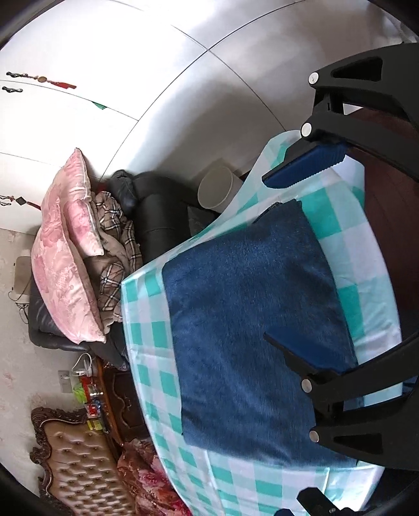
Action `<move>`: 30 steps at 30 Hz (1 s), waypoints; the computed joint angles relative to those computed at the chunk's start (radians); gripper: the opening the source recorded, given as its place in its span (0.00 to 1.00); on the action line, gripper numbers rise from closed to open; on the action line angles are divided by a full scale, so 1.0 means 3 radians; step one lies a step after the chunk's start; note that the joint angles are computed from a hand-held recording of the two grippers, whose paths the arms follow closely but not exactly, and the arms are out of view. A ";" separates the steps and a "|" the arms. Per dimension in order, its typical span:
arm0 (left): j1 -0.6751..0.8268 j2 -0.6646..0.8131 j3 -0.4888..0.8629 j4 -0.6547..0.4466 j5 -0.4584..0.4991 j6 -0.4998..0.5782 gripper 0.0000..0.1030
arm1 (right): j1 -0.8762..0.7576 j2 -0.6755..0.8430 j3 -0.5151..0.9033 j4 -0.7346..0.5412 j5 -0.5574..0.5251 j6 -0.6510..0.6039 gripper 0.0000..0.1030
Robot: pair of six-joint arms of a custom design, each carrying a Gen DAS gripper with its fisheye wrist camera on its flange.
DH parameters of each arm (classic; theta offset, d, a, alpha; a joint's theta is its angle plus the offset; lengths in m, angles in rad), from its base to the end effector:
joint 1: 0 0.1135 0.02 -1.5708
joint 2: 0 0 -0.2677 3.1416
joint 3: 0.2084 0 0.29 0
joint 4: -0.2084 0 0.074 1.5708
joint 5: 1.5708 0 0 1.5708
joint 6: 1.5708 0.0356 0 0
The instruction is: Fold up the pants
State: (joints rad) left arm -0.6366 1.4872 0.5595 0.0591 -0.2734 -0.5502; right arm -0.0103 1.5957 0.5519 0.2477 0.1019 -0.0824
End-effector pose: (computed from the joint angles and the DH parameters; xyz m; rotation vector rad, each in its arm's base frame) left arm 0.2355 -0.1621 0.1065 -0.0172 2.4079 -0.2183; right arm 0.2977 -0.0067 0.0879 -0.0361 2.3675 -0.1653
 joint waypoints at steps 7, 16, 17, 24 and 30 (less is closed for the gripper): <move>-0.0018 -0.0105 0.0107 -0.0264 -0.0043 -0.0050 0.98 | 0.0030 -0.0409 -0.0117 -0.0227 -0.0088 0.0055 0.83; -0.0049 -0.0045 0.0208 -0.0315 -0.0101 -0.0065 0.98 | 0.0010 -0.0426 -0.0099 -0.0276 -0.0100 0.0060 0.83; -0.0047 -0.0047 0.0205 -0.0311 -0.0101 -0.0064 0.98 | 0.0001 -0.0421 -0.0094 -0.0286 -0.0105 0.0055 0.83; -0.0046 0.0037 0.0298 -0.0355 -0.0113 -0.0094 0.98 | -0.0064 -0.0348 -0.0065 -0.0254 -0.0141 0.0039 0.83; -0.0033 0.0057 0.0321 -0.0359 -0.0092 -0.0103 0.98 | -0.0076 -0.0344 -0.0059 -0.0258 -0.0153 0.0032 0.83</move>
State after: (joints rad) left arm -0.6464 1.5045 0.6559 -0.0487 -0.3009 -0.5811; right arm -0.0330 1.4926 0.5341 0.1704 0.0561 -0.0728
